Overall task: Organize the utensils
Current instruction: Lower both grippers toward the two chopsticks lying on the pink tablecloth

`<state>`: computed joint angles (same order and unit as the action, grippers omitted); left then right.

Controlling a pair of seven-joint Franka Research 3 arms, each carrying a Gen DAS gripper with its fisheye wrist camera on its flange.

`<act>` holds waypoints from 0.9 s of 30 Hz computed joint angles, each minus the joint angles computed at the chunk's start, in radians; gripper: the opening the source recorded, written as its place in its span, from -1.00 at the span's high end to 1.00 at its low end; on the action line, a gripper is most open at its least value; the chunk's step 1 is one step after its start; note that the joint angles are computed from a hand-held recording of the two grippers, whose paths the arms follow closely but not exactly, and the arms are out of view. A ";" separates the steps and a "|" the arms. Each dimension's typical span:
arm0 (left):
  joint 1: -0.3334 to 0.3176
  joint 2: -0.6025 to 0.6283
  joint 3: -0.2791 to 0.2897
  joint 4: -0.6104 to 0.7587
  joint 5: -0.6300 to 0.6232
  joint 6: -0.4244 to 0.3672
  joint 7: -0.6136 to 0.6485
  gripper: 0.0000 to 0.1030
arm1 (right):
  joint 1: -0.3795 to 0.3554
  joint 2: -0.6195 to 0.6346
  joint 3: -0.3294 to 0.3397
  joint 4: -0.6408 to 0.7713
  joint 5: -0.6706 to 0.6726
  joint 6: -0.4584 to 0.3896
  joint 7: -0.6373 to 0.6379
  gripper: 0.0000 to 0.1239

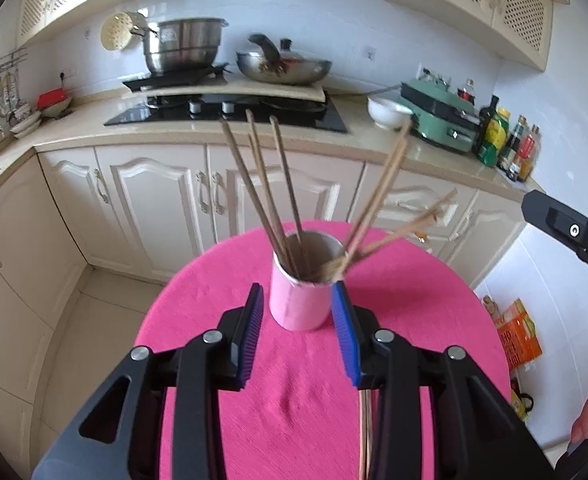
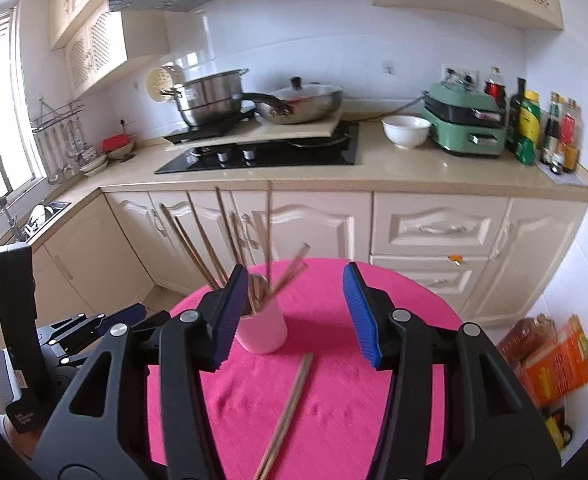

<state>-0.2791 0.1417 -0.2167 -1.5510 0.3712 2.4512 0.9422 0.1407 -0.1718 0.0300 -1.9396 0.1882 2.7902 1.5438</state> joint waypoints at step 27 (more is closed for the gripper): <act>-0.064 0.278 -0.038 0.190 -0.226 -0.303 0.218 0.32 | -0.035 0.019 -0.032 -0.164 0.029 -0.159 0.053 0.20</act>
<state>-0.3432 0.4193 -0.2544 -1.3613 0.1457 2.1483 1.1601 0.1054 -0.1525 -0.0019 -2.1038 0.2177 2.6310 1.5968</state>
